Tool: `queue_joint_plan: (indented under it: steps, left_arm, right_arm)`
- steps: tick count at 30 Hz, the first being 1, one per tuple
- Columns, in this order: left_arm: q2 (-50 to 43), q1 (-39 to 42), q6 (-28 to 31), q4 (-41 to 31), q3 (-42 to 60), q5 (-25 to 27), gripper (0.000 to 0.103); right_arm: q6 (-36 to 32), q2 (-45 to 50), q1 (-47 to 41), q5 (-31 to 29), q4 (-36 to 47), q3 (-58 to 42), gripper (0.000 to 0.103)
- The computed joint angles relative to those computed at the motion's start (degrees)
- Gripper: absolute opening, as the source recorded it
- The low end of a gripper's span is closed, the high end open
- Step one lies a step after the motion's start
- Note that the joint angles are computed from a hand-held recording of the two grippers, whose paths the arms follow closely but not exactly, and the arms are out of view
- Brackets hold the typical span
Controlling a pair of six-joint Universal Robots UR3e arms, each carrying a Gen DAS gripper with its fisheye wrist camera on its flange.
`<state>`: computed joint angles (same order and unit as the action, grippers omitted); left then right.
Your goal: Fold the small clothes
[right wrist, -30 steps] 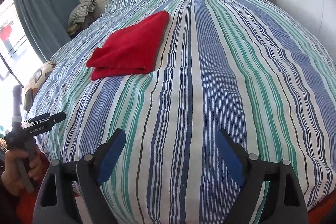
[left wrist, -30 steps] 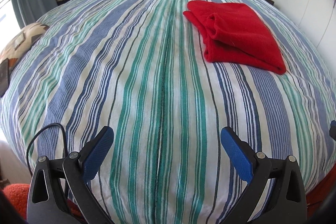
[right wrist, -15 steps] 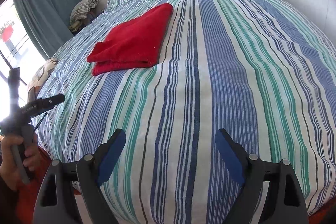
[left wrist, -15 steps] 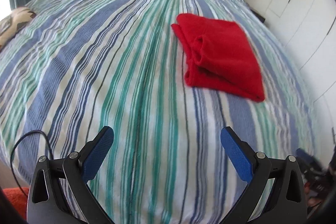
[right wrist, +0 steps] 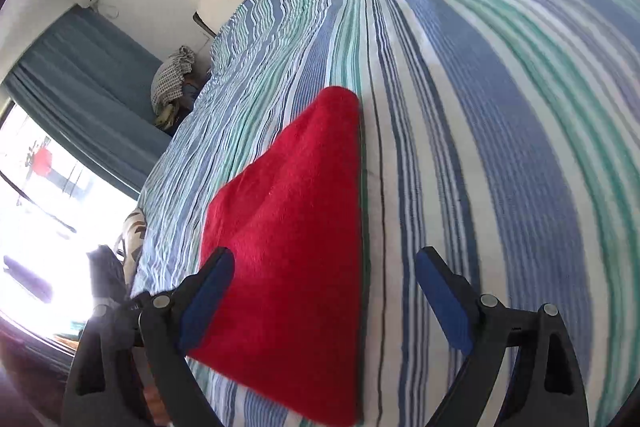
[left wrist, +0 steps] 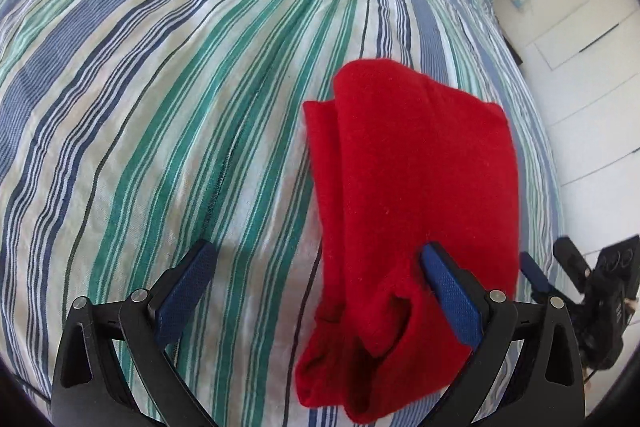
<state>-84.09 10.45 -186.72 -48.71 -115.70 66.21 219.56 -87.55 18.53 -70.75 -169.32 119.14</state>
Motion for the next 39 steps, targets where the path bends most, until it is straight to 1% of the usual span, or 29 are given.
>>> queue_joint_plan:
  steps: [2, 3, 4, 5, 6, 7, 8, 9, 10, 13, 14, 17, 19, 20, 21, 22, 23, 24, 25, 26, 28, 30, 31, 32, 33, 35, 36, 37, 39]
  left_arm:
    - [-0.09, -1.9, -0.09, 2.24, -0.79, 1.69, 0.102]
    - [-0.48, -2.8, 0.15, 3.03, -0.95, 1.62, 0.099]
    - [-1.21, -3.54, 1.0, 3.02, -0.6, 1.47, 0.093]
    - [-1.78, -4.83, 1.56, 3.61, -0.38, 2.12, 0.064]
    - [-2.39, -5.91, 2.98, 4.02, -0.06, 1.46, 0.045]
    - [-2.77, -7.31, 3.41, 3.65, 0.95, 2.27, 0.028]
    - [-2.37, -8.98, 2.75, 4.38, 1.51, 4.61, 0.023]
    - [-1.53, -9.92, 2.81, 3.98, 2.44, 5.4, 0.02]
    - [-0.4, -10.42, 2.78, 3.44, 3.37, 5.62, 0.02]
    - [4.82, -9.26, 3.33, 0.13, 7.12, 2.53, 0.02]
    - [6.2, -8.93, 3.64, -1.25, 9.18, 1.72, 0.02]
    - [6.62, -9.07, 3.58, -3.83, 16.98, 0.24, 0.02]
    - [4.75, -9.73, 2.91, -5.32, 21.12, -0.08, 0.021]
    - [3.39, -10.35, 2.67, -6.29, 22.26, 0.5, 0.027]
    - [0.71, -11.32, 2.01, -7.64, 23.31, 1.41, 0.039]
    - [-1.3, -11.81, 1.23, -9.1, 22.61, 2.12, 0.047]
    - [-2.2, -12.14, 0.56, -10.49, 20.34, 3.57, 0.052]
    - [-2.02, -12.66, 0.04, -11.32, 17.46, 6.23, 0.049]
    - [-0.22, -13.51, -0.01, -10.91, 13.43, 9.82, 0.049]
    - [3.46, -13.89, 1.23, -9.5, 8.43, 12.18, 0.049]
    - [14.14, -14.46, 4.45, -7.68, -1.15, 15.66, 0.056]
    - [24.56, -16.38, 5.65, -9.64, -5.91, 20.03, 0.079]
    - [28.63, -18.31, 5.3, -10.67, -6.73, 22.69, 0.085]
    - [31.44, -22.04, 3.46, -11.54, -6.41, 26.8, 0.095]
    - [32.57, -26.42, 1.16, -12.54, -4.6, 31.51, 0.098]
    - [30.64, -36.49, -4.06, -13.98, 1.22, 41.57, 0.1]
    - [28.95, -39.87, -5.5, -15.65, 5.36, 45.3, 0.102]
    - [27.71, -43.54, -7.46, -17.72, 9.33, 48.56, 0.102]
    - [24.93, -48.33, -10.16, -21.81, 17.53, 52.79, 0.102]
  right_arm:
    - [3.32, 8.81, -1.27, 6.0, -8.49, -0.64, 0.091]
    - [4.52, 12.6, -0.67, 6.69, -11.83, -1.46, 0.092]
    - [4.19, 14.89, 1.32, 4.41, -12.76, -2.98, 0.092]
    - [2.36, 15.96, 3.6, 1.16, -11.87, -5.08, 0.081]
    - [0.1, 16.64, 5.32, -0.47, -9.54, -7.45, 0.045]
    - [-1.14, 16.61, 7.27, -3.19, -4.26, -10.56, 0.039]
    - [-1.7, 16.1, 9.38, -7.17, -0.58, -13.05, 0.036]
    - [-3.02, 15.27, 11.16, -10.27, 2.44, -15.38, 0.032]
    - [-4.76, 14.31, 12.57, -12.86, 5.37, -17.78, 0.032]
    - [-9.9, 11.05, 15.8, -18.47, 11.25, -24.63, 0.031]
    - [-11.14, 9.8, 16.01, -19.09, 12.25, -26.37, 0.031]
    - [-12.93, 5.71, 13.94, -17.77, 14.62, -29.9, 0.031]
    - [-12.73, 5.19, 10.86, -14.82, 17.27, -33.25, 0.031]
    - [-11.7, 4.6, 9.33, -12.76, 18.13, -32.93, 0.033]
    - [-10.25, 4.07, 7.23, -9.36, 19.24, -31.59, 0.04]
    - [-8.65, 3.51, 5.19, -6.25, 21.17, -29.49, 0.044]
    - [-7.49, 2.22, 3.67, -4.75, 23.68, -25.98, 0.062]
    - [-6.33, 1.14, 3.73, -6.47, 27.21, -23.33, 0.079]
    - [-5.78, -1.3, 4.17, -9.15, 29.49, -19.56, 0.08]
    - [-5.53, -4.44, 4.89, -11.48, 29.75, -14.92, 0.08]
    - [-6.35, -11.73, 6.98, -15.53, 29.94, -6.77, 0.081]
    - [-5.8, -18.08, 11.95, -22.23, 33.15, -3.0, 0.086]
    - [-5.22, -21.23, 14.18, -24.41, 34.58, -1.5, 0.086]
    - [-4.18, -23.54, 16.72, -26.53, 36.8, -1.41, 0.087]
    - [-2.67, -24.98, 19.73, -28.95, 39.25, -2.26, 0.087]
    - [0.41, -26.24, 25.88, -34.1, 44.39, -6.07, 0.091]
    - [1.37, -26.28, 28.32, -36.41, 47.7, -9.3, 0.094]
    - [2.34, -26.58, 30.74, -38.54, 50.91, -11.84, 0.095]
    - [4.73, -24.67, 36.16, -43.56, 57.66, -19.53, 0.095]
